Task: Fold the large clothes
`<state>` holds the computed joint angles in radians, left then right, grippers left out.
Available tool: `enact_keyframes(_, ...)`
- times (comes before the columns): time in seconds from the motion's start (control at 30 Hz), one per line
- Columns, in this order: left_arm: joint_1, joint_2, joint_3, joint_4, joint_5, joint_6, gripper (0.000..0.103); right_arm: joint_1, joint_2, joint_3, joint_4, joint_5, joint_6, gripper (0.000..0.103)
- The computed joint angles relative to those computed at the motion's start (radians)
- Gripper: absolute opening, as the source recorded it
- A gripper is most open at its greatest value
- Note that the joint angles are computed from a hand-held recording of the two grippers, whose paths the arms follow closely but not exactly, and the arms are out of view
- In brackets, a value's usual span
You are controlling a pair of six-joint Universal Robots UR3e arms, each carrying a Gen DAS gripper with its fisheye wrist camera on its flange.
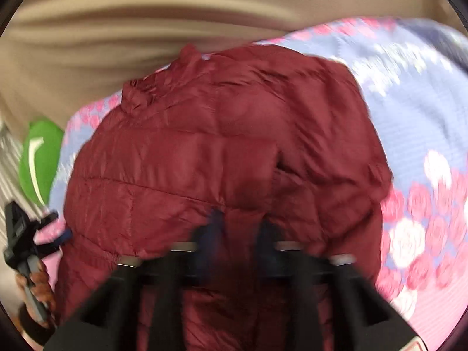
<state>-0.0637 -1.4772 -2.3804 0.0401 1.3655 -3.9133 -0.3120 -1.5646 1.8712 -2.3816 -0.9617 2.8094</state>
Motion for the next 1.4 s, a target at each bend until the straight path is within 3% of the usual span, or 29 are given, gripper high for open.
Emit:
enact_keyframes(0.1, -0.012, -0.026, 0.089, -0.08, 0.077, 0.018, 0.045, 0.067, -0.044, -0.043, -0.127, -0.039, 0.037, 0.004)
enact_keyframes(0.17, -0.07, -0.083, 0.193, -0.134, 0.195, 0.037, 0.018, 0.047, -0.11, -0.034, -0.237, 0.075, 0.04, 0.003)
enact_keyframes(0.2, -0.095, -0.103, 0.222, -0.158, 0.246, 0.046, 0.015, -0.002, -0.148, -0.006, -0.324, 0.207, 0.056, 0.002)
enact_keyframes(0.23, -0.093, -0.089, 0.211, -0.181, 0.285, 0.071, 0.011, -0.024, -0.149, 0.001, -0.399, 0.263, 0.088, 0.002)
enact_keyframes(0.27, -0.112, -0.117, 0.226, -0.186, 0.313, 0.074, 0.01, -0.014, -0.113, -0.012, -0.469, 0.242, 0.125, 0.002)
enact_keyframes(0.33, -0.141, -0.171, 0.243, -0.183, 0.352, 0.081, 0.009, 0.03, 0.009, -0.071, -0.468, 0.131, 0.149, 0.002)
enact_keyframes(0.4, -0.182, -0.216, 0.255, -0.166, 0.412, 0.086, 0.009, 0.127, 0.193, -0.197, -0.354, -0.131, 0.152, 0.001)
enact_keyframes(0.43, -0.195, -0.222, 0.257, -0.16, 0.428, 0.089, 0.01, 0.149, 0.262, -0.225, -0.338, -0.195, 0.146, 0.001)
enact_keyframes(0.53, -0.227, -0.246, 0.29, -0.192, 0.481, 0.098, 0.01, 0.146, 0.27, -0.143, -0.433, -0.184, 0.163, 0.001)
enact_keyframes(0.6, -0.231, -0.246, 0.287, -0.192, 0.49, 0.098, 0.01, 0.113, 0.235, -0.081, -0.529, -0.088, 0.177, 0.001)
enact_keyframes(0.63, -0.23, -0.243, 0.281, -0.183, 0.487, 0.097, 0.011, 0.108, 0.244, -0.085, -0.539, -0.102, 0.177, 0.001)
enact_keyframes(0.7, -0.224, -0.237, 0.258, -0.151, 0.472, 0.1, 0.012, 0.07, 0.288, -0.143, -0.399, -0.103, 0.133, 0.001)
enact_keyframes(0.8, -0.23, -0.225, 0.246, -0.149, 0.477, 0.096, 0.013, 0.038, 0.274, -0.132, -0.366, -0.068, 0.162, 0.004)
enact_keyframes(0.93, -0.233, -0.239, 0.268, -0.159, 0.48, 0.092, 0.013, 0.008, 0.136, -0.043, -0.376, -0.101, 0.25, 0.019)
enact_keyframes(1.0, -0.235, -0.239, 0.267, -0.16, 0.483, 0.092, 0.013, 0.018, 0.072, -0.027, -0.375, -0.054, 0.232, 0.019)
enact_keyframes(1.17, -0.233, -0.247, 0.277, -0.164, 0.483, 0.095, 0.013, 0.27, 0.087, -0.196, -0.209, -0.062, 0.107, 0.019)
enact_keyframes(1.27, -0.221, -0.243, 0.264, -0.148, 0.466, 0.096, 0.012, 0.505, 0.258, -0.359, -0.217, -0.189, 0.103, 0.019)
enact_keyframes(1.4, -0.197, -0.234, 0.236, -0.113, 0.428, 0.099, 0.012, 0.621, 0.428, -0.461, -0.27, -0.323, 0.092, 0.018)
